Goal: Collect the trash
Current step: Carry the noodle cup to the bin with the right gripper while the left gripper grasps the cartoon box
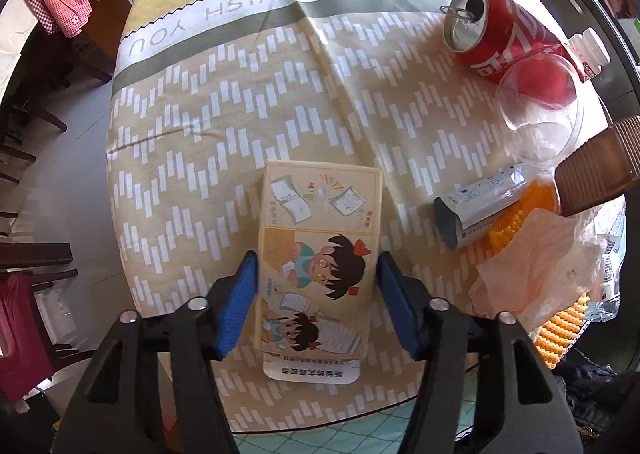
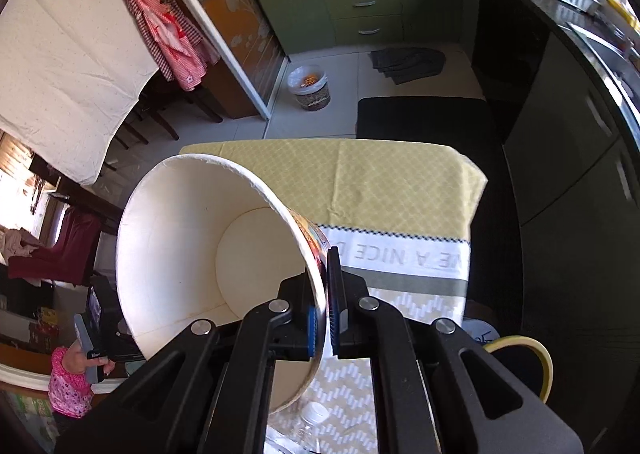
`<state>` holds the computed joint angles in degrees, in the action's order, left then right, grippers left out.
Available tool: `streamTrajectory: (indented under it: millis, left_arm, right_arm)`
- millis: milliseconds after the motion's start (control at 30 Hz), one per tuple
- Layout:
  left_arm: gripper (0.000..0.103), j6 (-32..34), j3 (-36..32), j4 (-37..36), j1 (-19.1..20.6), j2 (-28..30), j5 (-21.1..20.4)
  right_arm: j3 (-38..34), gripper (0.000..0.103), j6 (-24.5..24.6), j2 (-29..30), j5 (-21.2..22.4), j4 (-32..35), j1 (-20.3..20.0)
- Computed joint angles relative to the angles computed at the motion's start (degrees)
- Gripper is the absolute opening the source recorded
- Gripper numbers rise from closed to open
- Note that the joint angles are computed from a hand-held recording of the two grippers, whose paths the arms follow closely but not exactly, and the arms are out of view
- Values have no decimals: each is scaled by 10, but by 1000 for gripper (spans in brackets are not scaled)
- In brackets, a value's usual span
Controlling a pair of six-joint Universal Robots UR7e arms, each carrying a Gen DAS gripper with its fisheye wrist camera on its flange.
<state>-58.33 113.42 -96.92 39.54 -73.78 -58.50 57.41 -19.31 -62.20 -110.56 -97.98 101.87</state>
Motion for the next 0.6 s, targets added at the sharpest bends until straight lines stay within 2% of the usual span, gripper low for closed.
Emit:
streamTrajectory:
  millis: [100,267,467,600]
  left_arm:
    - [56,3,2,-13,3,-2,-3]
    - [56,-17,-3,5,-7,-18,16]
    - [56,-39,-38,49,-36,-14,47]
    - [56,-38,-70,69,-69,0,58]
  right_arm:
    - [-12,6,6,-33,-1,-4,-35]
    - [-17,6,18,-78,-12,-8,-110]
    - [35,6,15,-122,-17,-32,-218]
    - [71,6,9,-127,-22,-49,-277]
